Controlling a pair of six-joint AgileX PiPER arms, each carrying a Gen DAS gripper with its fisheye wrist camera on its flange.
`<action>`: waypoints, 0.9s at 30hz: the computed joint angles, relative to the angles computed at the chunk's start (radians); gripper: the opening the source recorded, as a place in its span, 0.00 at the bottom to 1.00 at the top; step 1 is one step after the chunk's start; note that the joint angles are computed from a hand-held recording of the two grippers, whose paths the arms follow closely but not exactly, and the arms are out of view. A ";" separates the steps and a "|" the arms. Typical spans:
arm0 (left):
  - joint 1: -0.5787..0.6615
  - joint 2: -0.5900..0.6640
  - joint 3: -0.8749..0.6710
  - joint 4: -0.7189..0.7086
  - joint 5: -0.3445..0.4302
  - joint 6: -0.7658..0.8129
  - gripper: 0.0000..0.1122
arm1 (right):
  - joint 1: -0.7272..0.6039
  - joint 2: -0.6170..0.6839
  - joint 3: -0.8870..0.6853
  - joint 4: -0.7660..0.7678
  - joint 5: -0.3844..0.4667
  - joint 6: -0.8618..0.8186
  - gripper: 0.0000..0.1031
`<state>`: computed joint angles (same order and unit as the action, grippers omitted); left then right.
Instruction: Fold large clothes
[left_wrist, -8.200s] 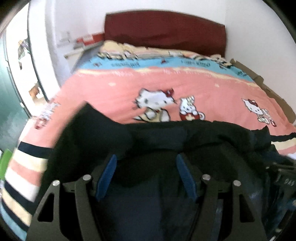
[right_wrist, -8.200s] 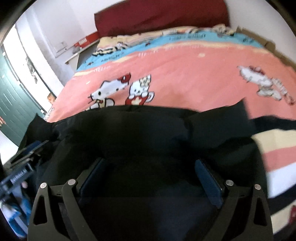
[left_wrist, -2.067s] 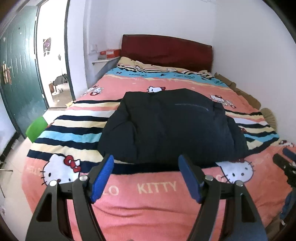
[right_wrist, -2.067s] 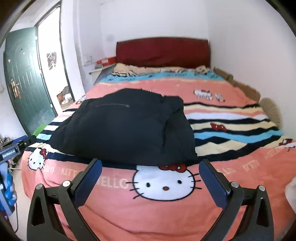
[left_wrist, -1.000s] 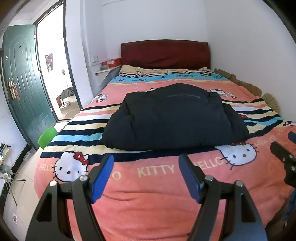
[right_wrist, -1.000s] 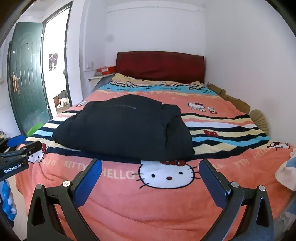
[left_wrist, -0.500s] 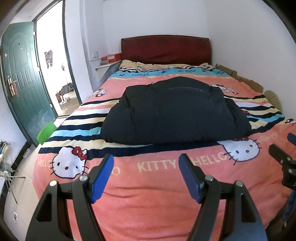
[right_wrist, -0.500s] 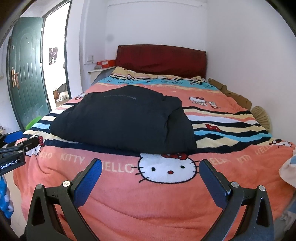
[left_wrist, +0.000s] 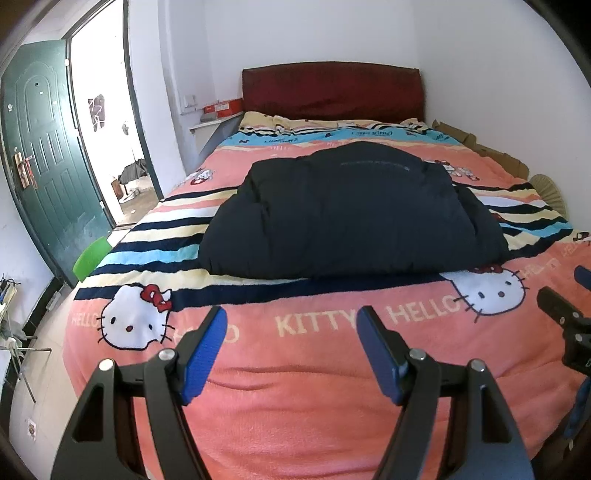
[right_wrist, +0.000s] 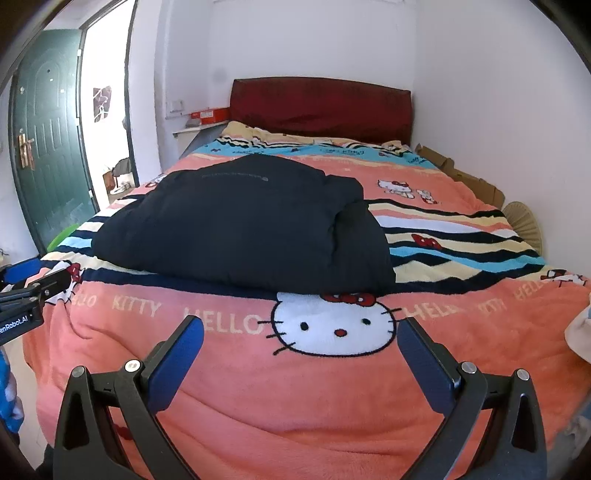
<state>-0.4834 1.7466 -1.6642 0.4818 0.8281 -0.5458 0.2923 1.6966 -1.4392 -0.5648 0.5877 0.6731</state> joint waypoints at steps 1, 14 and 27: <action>0.000 0.001 0.001 0.000 0.000 0.000 0.63 | -0.001 0.002 -0.001 0.003 0.000 -0.002 0.99; 0.009 0.011 -0.001 -0.010 -0.002 0.010 0.63 | -0.005 0.027 -0.017 0.007 0.012 -0.007 0.99; 0.012 0.009 0.011 -0.010 -0.017 0.009 0.63 | -0.015 0.037 -0.016 -0.001 0.023 0.009 0.99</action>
